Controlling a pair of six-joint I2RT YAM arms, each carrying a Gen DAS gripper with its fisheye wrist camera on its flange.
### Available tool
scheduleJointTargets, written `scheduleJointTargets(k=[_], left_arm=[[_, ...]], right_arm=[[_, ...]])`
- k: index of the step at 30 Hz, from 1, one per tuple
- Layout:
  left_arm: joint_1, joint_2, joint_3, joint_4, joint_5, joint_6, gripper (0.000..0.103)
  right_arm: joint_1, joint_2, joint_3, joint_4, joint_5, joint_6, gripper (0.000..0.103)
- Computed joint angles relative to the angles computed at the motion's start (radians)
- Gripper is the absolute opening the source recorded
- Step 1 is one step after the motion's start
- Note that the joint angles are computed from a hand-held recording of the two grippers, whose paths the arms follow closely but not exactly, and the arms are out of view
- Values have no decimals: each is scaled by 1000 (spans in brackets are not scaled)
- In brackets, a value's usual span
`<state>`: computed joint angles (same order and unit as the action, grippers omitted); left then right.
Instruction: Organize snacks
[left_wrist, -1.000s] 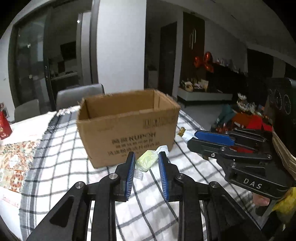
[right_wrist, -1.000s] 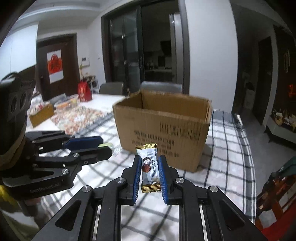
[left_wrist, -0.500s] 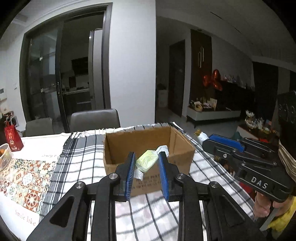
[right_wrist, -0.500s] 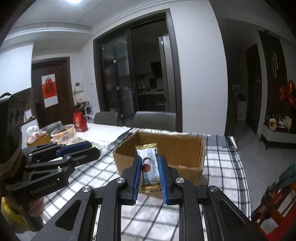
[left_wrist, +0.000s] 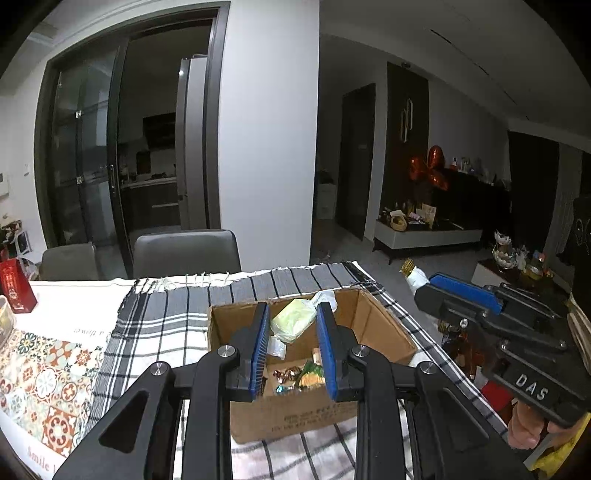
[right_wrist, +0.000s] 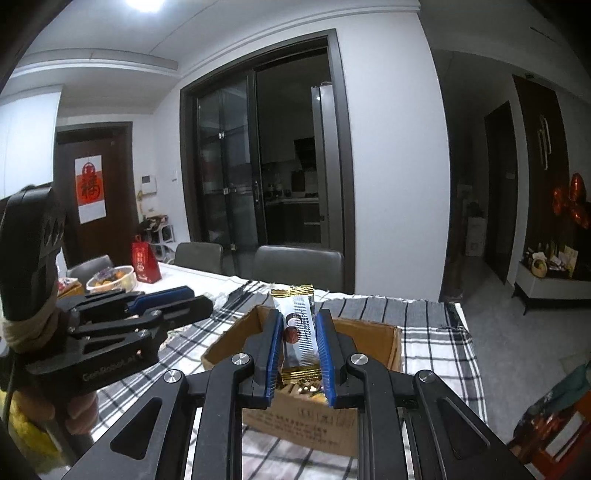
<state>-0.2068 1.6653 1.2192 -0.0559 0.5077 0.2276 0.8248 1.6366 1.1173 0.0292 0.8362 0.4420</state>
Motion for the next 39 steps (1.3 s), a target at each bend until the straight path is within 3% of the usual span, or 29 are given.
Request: scheduleJointTargets(k=[11, 13, 15, 20, 22, 26, 31, 35, 39], left_arm=[[-72, 275, 336, -177, -84, 3, 26], [-83, 294, 353, -174, -110, -6, 32], [-85, 296, 346, -149, -123, -17, 42], [-87, 222, 240, -84, -170, -19, 42], [-83, 186, 199, -67, -177, -18, 49], [-66, 106, 117, -50, -192, -21, 53], [-35, -18, 7, -35, -196, -21, 66], [-7, -130, -85, -32, -193, -13, 76], [24, -223, -138, -67, -193, 1, 91]], right_arm=[[-136, 79, 69, -37, -140, -10, 21], [-154, 96, 87, -59, -149, 0, 22], [-167, 102, 95, -72, -150, 12, 36], [-154, 79, 69, -96, -127, 61, 37], [-139, 67, 65, -114, -116, 81, 37], [-105, 43, 73, -191, -77, 146, 39], [-25, 21, 113, -338, 16, 241, 44], [47, 19, 167, -479, 91, 349, 58], [123, 26, 238, -666, 147, 492, 66]])
